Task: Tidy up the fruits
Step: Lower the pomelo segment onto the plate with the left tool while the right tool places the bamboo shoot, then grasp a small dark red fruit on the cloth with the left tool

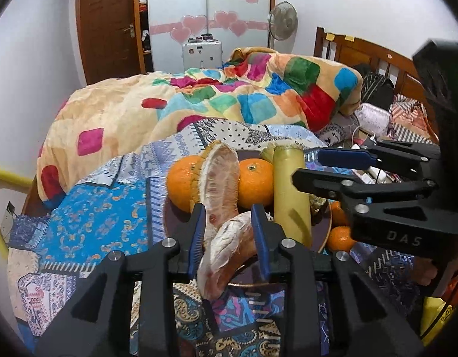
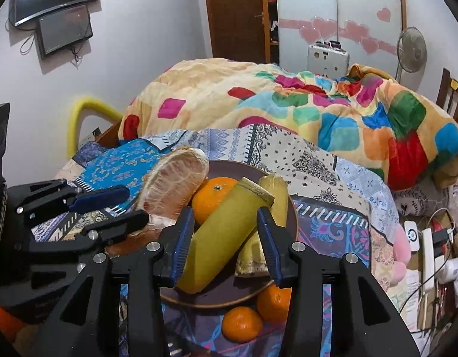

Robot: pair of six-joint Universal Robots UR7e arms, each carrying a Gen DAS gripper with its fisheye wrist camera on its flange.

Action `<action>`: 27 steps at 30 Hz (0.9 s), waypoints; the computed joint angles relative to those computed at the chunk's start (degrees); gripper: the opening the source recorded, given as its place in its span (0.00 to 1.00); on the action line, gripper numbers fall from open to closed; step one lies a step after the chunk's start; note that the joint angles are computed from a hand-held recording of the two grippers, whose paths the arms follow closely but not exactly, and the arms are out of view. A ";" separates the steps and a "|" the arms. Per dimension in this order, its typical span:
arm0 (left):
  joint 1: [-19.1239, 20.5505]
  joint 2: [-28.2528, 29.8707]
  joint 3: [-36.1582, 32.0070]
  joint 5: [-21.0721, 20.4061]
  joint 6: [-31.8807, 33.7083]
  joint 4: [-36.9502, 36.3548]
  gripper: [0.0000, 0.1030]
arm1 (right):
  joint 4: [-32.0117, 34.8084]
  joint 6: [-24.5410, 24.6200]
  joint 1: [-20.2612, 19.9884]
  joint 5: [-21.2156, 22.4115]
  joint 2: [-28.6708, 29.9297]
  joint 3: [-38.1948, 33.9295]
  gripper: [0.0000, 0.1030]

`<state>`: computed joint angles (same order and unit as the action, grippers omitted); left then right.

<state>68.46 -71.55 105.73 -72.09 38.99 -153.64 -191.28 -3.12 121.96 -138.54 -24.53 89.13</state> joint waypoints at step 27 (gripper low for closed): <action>4.87 -8.87 6.37 6.13 -0.53 2.39 0.50 | -3.26 4.04 3.71 -6.12 -1.79 11.93 0.49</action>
<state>73.33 -80.42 112.11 -65.97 38.46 -151.24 -194.54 0.92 125.67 -144.66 -26.32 101.06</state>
